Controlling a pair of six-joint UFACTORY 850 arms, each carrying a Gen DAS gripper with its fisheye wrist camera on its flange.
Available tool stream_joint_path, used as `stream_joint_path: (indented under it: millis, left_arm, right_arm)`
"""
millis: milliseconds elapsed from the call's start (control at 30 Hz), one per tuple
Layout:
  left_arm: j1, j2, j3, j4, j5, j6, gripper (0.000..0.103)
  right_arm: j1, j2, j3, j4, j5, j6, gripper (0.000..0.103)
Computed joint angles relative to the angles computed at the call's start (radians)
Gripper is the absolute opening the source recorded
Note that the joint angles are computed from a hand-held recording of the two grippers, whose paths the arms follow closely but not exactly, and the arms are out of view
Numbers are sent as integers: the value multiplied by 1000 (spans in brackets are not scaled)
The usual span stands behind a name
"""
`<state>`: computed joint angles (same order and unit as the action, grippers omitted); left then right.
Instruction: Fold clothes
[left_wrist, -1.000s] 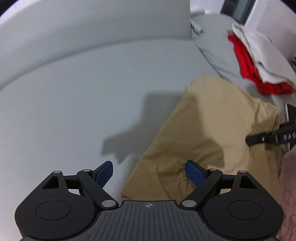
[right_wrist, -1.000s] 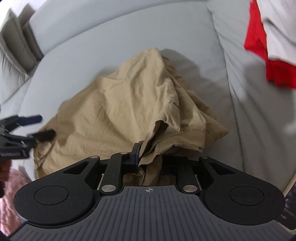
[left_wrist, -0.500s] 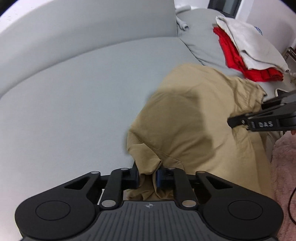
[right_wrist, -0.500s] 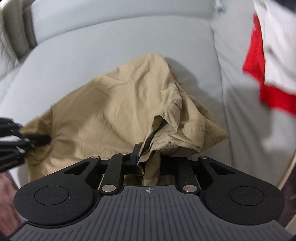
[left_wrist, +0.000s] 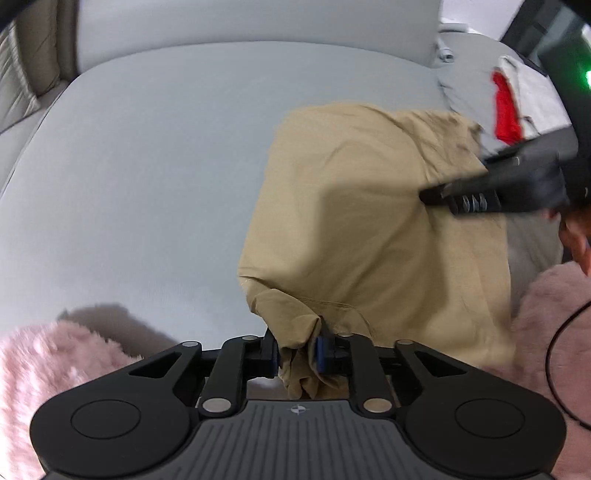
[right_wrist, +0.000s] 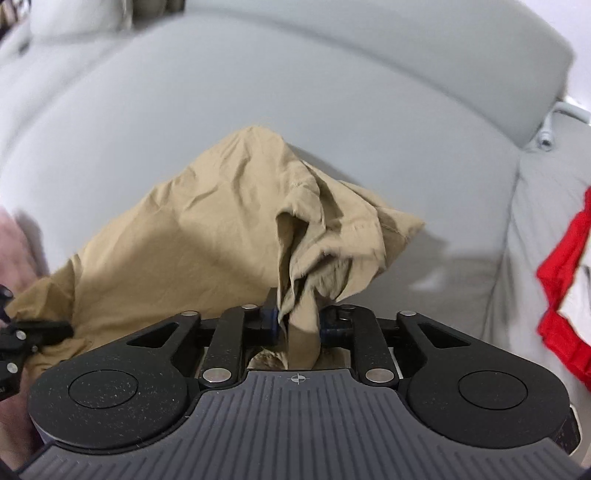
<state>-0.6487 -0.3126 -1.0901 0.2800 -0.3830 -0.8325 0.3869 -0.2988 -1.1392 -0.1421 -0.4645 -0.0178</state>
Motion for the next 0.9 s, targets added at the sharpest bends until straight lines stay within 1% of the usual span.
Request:
stream_joint_path:
  millis: [33, 67, 100, 167, 200, 233, 267, 367, 467, 533, 567, 633, 700, 767, 833, 900]
  left_arm:
    - [2, 10, 4, 11, 4, -4, 33]
    - [1, 19, 4, 53, -1, -23, 38]
    - [-1, 28, 5, 103, -6, -48, 39]
    - [-14, 42, 6, 262, -25, -159, 48]
    - [-25, 44, 0, 365, -33, -237, 50]
    - [-34, 34, -17, 426, -35, -292, 57]
    - [-32, 34, -23, 445, -28, -309, 65]
    - [-26, 25, -41, 462, -26, -322, 68]
    - [-32, -5, -65, 464, -34, -329, 69]
    - [-37, -26, -82, 421, -27, -299, 70]
    - [-33, -1, -56, 402, -23, -280, 70]
    - [-31, 0, -50, 375, -17, -262, 72]
    - [-28, -19, -67, 357, -13, -249, 73]
    - [-19, -40, -84, 314, 8, -215, 74]
    - [-14, -56, -95, 288, 19, -187, 76]
    - [-8, -83, -113, 271, 19, -147, 76]
  right_arm:
    - [11, 12, 31, -66, 38, 76, 44]
    - [14, 29, 56, -104, 62, 134, 46]
    - [14, 38, 65, -107, 68, 151, 50]
    - [-8, 81, 96, -15, 89, 121, 54]
    - [-15, 95, 105, 0, 95, 123, 58]
    - [-22, 111, 115, 9, 98, 139, 63]
    - [-31, 128, 125, 24, 101, 149, 65]
    - [-69, 189, 165, 225, 97, 45, 71]
    - [-74, 224, 188, 319, 81, -5, 73]
    - [-77, 240, 197, 396, 53, -36, 75]
    - [-86, 245, 203, 441, 43, -62, 76]
    - [-120, 237, 211, 526, 42, -107, 76]
    - [-137, 247, 233, 609, 53, -129, 76]
    - [-164, 246, 248, 734, 55, -205, 76]
    - [-190, 237, 256, 860, 45, -297, 82]
    - [-197, 216, 252, 896, 41, -334, 83]
